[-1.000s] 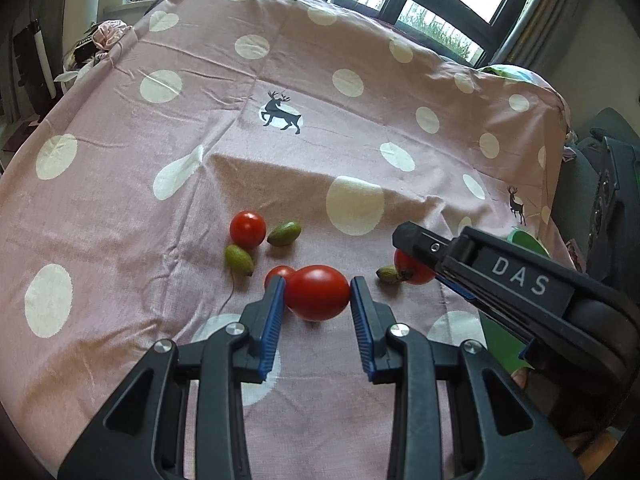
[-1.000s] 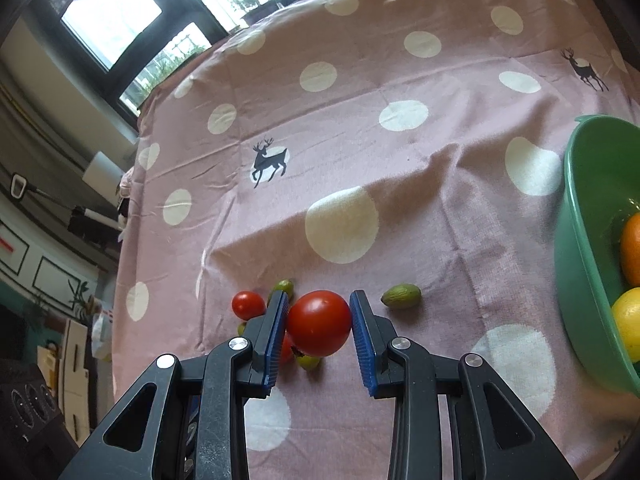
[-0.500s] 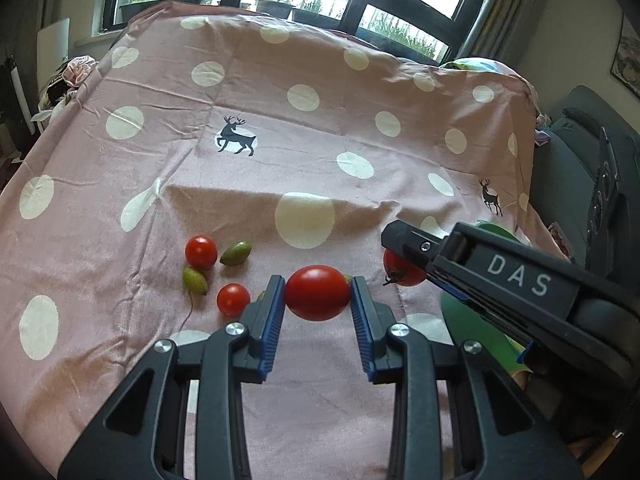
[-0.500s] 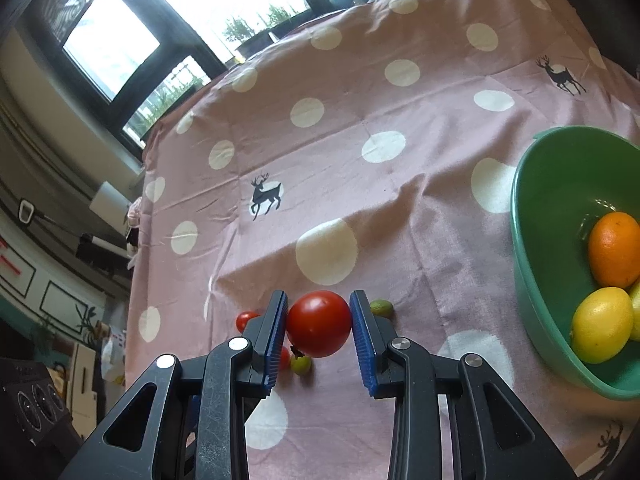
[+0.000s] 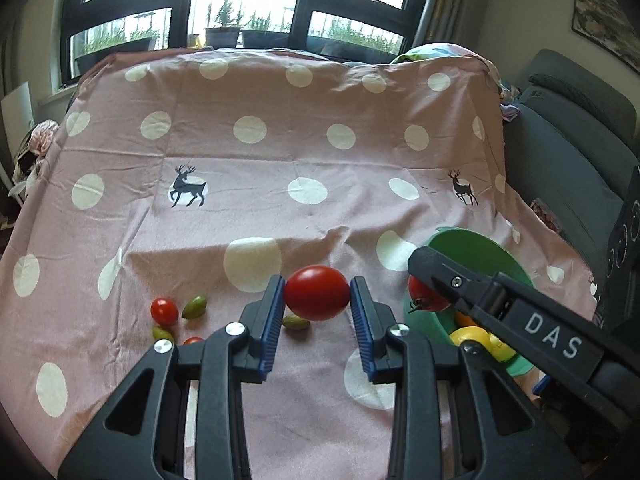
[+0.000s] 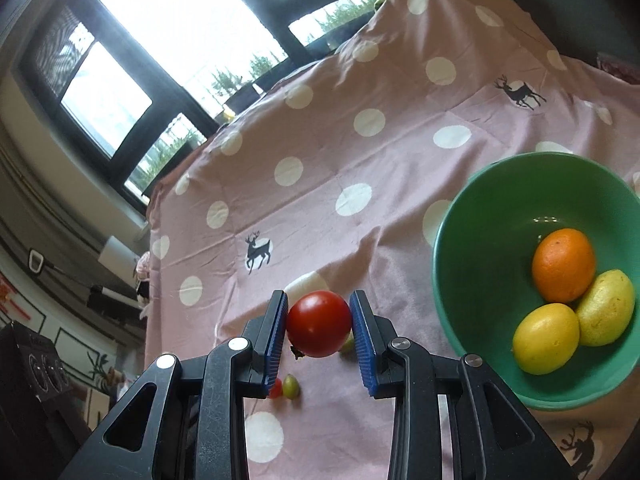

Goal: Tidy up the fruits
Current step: 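Lift the red tomato with the right gripper and carry it toward the bowl, then lower the red tomato into the green bowl and open the right gripper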

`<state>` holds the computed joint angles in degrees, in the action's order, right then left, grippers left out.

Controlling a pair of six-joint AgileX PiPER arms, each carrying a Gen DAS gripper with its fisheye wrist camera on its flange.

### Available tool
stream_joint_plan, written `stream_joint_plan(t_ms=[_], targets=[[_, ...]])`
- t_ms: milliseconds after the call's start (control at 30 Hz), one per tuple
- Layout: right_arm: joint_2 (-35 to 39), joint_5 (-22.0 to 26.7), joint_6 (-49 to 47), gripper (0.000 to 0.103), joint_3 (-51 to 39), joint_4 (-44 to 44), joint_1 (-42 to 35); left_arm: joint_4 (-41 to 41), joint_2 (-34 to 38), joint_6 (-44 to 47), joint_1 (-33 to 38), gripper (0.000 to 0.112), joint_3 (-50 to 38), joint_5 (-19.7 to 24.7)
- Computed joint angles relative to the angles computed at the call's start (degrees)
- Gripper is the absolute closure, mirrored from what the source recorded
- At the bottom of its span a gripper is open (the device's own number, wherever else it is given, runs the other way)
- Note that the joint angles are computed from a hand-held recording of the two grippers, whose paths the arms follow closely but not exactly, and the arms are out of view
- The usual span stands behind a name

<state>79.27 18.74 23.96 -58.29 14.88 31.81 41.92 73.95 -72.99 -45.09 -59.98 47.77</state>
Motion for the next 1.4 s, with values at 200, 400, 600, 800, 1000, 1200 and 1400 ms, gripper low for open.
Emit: stream_joint_plan(t_ms=[200,400,600,800,1000,1200,1400], targets=[[-3.2,0.3,7.1,0.069,2.5,-5.7,-3.1,-0.9,3.7,3.4,-1.0,0.079,-4.1,-1.9],[-5.7,0.6,11.2,0.069,4.9,-8.7,-6.1,-3.4,6.5,5.4,-0.7,0.079,-4.2,-7.7],[-7.0,2.0,20.5,0.069,5.8,-17.1,-6.6,-2.6,8.6,4.2,-2.0,0.079,-4.9,-9.0],[-7.8,3.9,25.0,0.069,6.6,-20.9,-7.7,-5.6,9.4,6.0,-1.9,0.079,-4.0,-13.7],[-8.8,5.6,28.0,0.068,7.9,-22.7,-9.8,-12.8,10.9,12.2,-0.6,0.079,-4.0,-19.3],[-8.8,6.0,26.7,0.068,8.6,-21.0,-12.0,-18.5,13.0,17.1,0.3,0.079,-5.0,-21.5],[-8.6,6.0,25.7,0.068,9.1,-19.6,-13.7,-22.5,14.8,21.8,0.6,0.079,-6.1,-22.2]])
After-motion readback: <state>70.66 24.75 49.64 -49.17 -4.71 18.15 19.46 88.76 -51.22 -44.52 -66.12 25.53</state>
